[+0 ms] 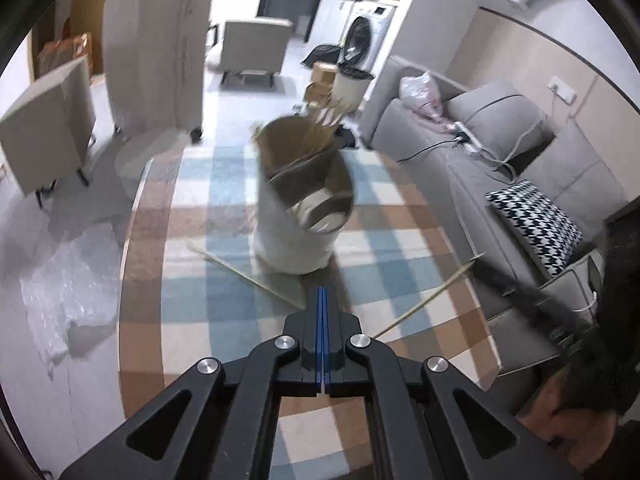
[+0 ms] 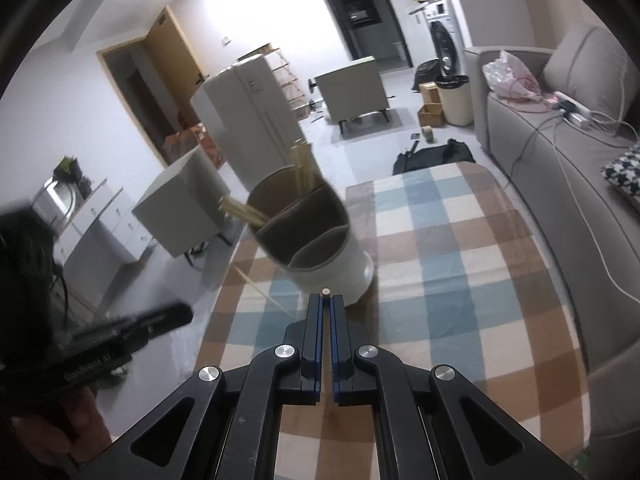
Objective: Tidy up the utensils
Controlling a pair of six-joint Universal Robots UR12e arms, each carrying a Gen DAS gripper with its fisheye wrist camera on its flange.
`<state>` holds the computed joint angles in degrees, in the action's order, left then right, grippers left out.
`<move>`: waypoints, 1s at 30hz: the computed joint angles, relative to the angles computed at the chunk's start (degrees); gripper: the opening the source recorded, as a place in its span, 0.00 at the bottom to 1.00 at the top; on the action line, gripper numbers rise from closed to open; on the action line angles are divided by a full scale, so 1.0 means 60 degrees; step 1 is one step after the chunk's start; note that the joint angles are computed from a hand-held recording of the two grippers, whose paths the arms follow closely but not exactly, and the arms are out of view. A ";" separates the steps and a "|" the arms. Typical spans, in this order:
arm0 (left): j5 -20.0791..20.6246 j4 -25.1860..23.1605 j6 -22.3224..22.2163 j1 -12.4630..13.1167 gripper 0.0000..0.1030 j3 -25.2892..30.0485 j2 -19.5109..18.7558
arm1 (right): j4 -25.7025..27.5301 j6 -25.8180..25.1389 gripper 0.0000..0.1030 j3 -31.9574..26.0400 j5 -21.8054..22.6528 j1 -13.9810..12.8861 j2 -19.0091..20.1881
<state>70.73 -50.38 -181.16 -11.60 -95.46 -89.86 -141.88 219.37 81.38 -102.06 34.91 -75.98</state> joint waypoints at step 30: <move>0.2773 -0.5065 0.9107 -0.1140 0.43 0.2902 -0.3093 | -0.0911 0.0739 0.03 0.1271 0.0730 -0.0974 -0.0997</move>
